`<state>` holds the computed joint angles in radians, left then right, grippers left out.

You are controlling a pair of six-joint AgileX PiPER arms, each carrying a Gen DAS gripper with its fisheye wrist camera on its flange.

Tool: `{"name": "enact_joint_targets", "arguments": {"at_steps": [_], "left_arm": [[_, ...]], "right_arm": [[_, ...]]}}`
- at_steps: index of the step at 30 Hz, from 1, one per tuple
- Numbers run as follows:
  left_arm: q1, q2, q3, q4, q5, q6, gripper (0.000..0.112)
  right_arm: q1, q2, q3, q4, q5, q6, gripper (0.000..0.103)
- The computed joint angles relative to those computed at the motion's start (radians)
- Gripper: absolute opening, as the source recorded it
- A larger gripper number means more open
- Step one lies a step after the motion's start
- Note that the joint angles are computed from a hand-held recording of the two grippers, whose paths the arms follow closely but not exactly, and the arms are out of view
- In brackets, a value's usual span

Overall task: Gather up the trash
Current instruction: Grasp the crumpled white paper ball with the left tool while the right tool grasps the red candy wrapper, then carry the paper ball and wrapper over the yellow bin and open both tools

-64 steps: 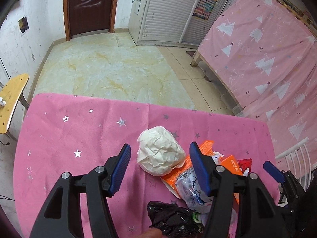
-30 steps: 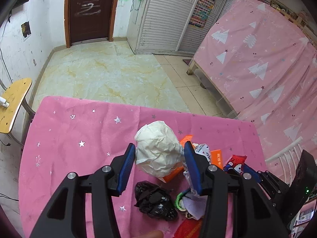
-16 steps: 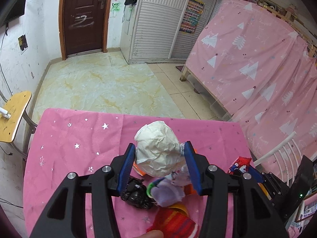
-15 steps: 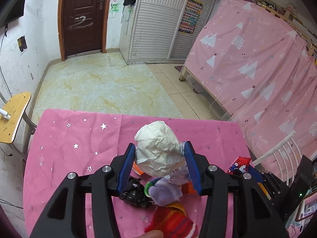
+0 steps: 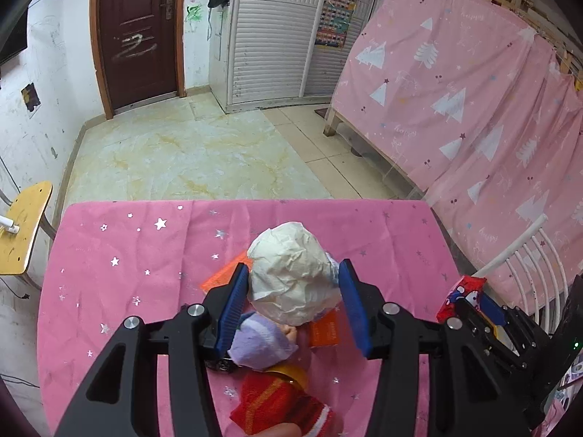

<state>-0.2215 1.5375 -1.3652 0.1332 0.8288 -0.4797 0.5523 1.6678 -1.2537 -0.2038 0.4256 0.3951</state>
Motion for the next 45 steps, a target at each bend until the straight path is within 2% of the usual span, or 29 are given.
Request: {"name": "enact_joint_targets", "arguments": {"at_steps": [9,15,21,26,31,37,42,45], "left_arm": [[-0.139,0.085,-0.096,0.009,0.022,-0.048,0.043],[-0.264,0.159,-0.166,0.02,0.028,-0.075,0.043],[-0.371,0.267,-0.275,-0.016,0.04,-0.078,0.043],[-0.464,0.344,-0.364,-0.027,0.056,-0.076,0.043],[-0.541,0.433,-0.48,-0.029,0.097,-0.078,0.043],[-0.582,0.528,-0.603,-0.063,0.15,-0.055,0.043],[-0.595,0.607,-0.709,-0.107,0.198,-0.032,0.043],[-0.599,0.65,-0.773,-0.14,0.225,-0.01,0.045]], "right_arm": [[-0.096,-0.084,0.119,0.036,-0.048,-0.033,0.033],[-0.208,-0.154,0.216,0.097,-0.079,-0.096,0.033],[-0.311,-0.233,0.338,0.081,-0.105,-0.087,0.033],[-0.446,-0.261,0.421,0.233,-0.123,-0.252,0.033],[-0.519,-0.263,0.481,0.305,-0.144,-0.343,0.033],[-0.595,-0.251,0.523,0.488,-0.156,-0.536,0.033],[-0.64,-0.255,0.539,0.571,-0.154,-0.628,0.041],[-0.649,-0.268,0.553,0.568,-0.159,-0.622,0.044]]}}
